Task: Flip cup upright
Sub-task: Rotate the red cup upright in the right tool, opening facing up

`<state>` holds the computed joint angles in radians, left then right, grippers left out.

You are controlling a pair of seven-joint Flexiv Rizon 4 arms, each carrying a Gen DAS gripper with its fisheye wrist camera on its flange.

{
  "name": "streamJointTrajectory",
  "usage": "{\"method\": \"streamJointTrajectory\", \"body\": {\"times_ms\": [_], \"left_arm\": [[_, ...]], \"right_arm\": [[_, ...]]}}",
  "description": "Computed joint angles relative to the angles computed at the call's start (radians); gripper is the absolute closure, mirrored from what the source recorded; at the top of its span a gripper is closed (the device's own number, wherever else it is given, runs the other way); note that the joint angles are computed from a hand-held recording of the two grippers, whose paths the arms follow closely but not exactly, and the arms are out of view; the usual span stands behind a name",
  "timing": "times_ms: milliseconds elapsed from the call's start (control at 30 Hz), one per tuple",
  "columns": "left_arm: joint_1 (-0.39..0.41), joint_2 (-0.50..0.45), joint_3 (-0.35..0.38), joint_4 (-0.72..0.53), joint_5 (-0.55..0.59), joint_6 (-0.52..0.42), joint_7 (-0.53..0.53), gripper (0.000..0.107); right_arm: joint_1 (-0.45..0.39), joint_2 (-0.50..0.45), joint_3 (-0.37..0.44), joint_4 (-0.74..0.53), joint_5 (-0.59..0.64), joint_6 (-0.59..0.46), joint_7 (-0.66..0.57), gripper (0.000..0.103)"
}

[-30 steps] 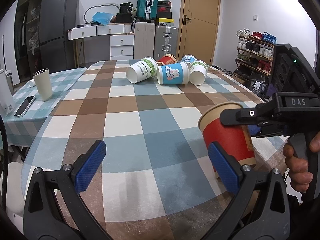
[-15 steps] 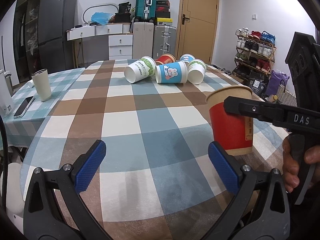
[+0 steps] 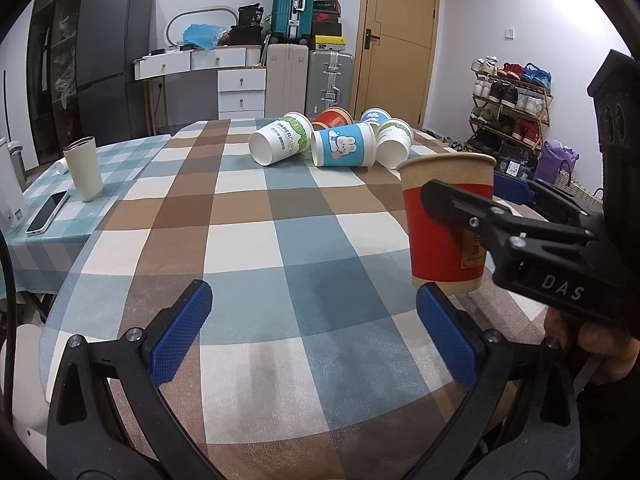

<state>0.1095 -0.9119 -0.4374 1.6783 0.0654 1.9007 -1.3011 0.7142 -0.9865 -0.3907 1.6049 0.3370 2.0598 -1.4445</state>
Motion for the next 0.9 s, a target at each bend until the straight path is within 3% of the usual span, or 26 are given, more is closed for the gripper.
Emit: {"method": "streamJointTrajectory", "body": {"times_ms": [400, 467, 900], "left_arm": [[0.005, -0.001, -0.002, -0.001, -0.006, -0.012, 0.004, 0.005], [0.006, -0.002, -0.003, -0.002, -0.006, -0.012, 0.005, 0.005], [0.007, -0.004, -0.006, -0.004, -0.007, -0.018, 0.013, 0.005]], "right_arm": [[0.022, -0.004, -0.021, 0.020, -0.017, -0.010, 0.001, 0.032], [0.004, 0.008, 0.008, 0.035, -0.042, -0.002, -0.010, 0.041], [-0.078, 0.052, 0.147, 0.123, -0.068, 0.115, -0.118, 0.041]]}}
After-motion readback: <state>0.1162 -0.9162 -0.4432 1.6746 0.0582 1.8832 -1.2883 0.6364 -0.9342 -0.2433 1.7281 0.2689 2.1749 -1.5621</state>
